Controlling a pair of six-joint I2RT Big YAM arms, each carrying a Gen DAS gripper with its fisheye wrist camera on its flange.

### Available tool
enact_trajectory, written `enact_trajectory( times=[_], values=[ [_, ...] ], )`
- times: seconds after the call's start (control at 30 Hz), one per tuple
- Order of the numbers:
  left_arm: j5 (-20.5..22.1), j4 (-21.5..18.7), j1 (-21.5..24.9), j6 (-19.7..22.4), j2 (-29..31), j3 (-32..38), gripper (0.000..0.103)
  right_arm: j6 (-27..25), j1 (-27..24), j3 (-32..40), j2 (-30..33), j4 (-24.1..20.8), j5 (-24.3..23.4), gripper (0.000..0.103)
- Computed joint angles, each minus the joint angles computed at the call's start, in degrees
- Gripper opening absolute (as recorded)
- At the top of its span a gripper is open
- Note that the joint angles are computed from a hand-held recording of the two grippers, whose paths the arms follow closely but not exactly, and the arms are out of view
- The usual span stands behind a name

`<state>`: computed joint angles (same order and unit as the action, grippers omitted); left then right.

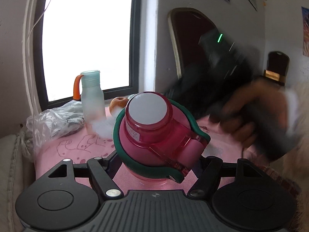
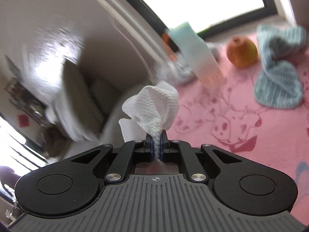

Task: Clean container
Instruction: 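Wipe the pink bottle's lid with the wipe in the right gripper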

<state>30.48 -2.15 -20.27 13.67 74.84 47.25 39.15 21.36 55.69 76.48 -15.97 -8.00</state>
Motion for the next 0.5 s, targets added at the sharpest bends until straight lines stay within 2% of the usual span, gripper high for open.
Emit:
enact_trajectory(
  times=[0.07,0.17,0.23,0.3,0.4,0.47,0.5],
  values=[
    [-0.05,0.04,0.24,-1.69,0.37,0.37,0.071,-0.15,-0.11,2.11,3.58,-3.48,3.94,0.007],
    [0.18,0.29,0.64,-4.66,1.02,0.91,0.071,2.35,-1.02,1.63,5.16,-6.85,8.68,0.007],
    [0.56,0.49,1.02,-6.62,1.49,1.25,0.071,3.88,-1.75,0.86,4.96,-9.93,7.9,0.007],
    [1.05,0.68,1.39,-7.89,1.75,1.35,0.071,3.99,-1.82,-1.17,3.63,-10.73,5.86,0.007],
    [1.33,0.32,1.62,-9.21,1.76,1.54,0.071,5.83,-0.97,-4.65,-1.33,-9.39,6.95,0.007],
    [1.03,0.2,1.46,-9.59,1.91,1.8,0.071,7.21,-0.41,-7.26,-6.13,-4.61,7.4,0.007],
    [0.73,0.15,1.28,-9.63,1.88,1.85,0.07,7.64,-0.26,-8.57,-8.32,-0.7,6.36,0.007]
  ],
)
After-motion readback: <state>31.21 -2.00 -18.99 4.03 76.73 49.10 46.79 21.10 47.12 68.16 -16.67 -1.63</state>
